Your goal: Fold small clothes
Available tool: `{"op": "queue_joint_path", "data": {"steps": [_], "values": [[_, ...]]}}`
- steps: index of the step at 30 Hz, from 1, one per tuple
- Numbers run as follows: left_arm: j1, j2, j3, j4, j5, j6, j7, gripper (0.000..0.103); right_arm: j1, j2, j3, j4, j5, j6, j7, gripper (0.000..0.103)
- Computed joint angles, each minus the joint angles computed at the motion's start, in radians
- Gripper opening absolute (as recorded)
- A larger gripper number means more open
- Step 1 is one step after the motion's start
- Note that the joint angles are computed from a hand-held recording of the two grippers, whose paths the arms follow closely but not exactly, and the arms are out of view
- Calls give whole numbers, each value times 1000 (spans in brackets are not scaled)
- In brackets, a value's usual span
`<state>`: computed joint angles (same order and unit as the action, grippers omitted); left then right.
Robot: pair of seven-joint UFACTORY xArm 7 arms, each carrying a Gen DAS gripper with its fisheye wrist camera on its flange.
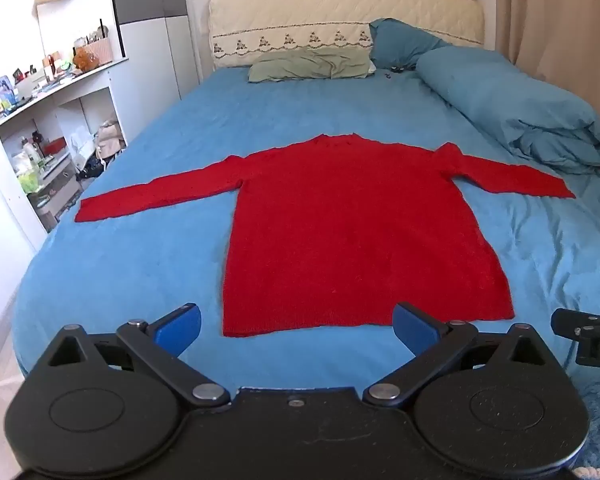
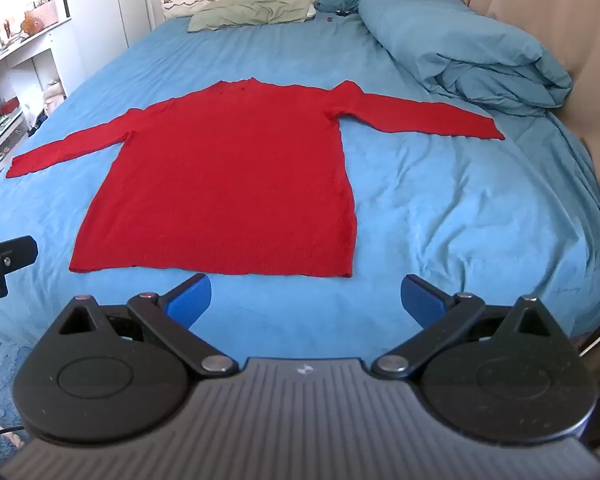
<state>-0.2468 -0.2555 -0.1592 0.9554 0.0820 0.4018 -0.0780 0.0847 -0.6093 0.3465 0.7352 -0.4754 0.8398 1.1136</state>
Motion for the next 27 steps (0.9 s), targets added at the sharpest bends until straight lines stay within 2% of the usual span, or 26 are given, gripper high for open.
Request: {"op": "queue_joint_path", "data": {"steps": [7,11,18,27], "values": [[14,13,-24,53,48,47,-55,103,1,-1,1,2,0,1,4,103],[5,-12,-11,-4,44,-5,-42,103,4,-4,-4,-1,2,-3,1,103],[25,-11,-31,-6,90,-16,-78,103,3,-8,-7,-1,10,0,-7,103],[17,-7,-20,-6,84,-22,-65,103,2,5,-1,2,5,-5,2,103]]}}
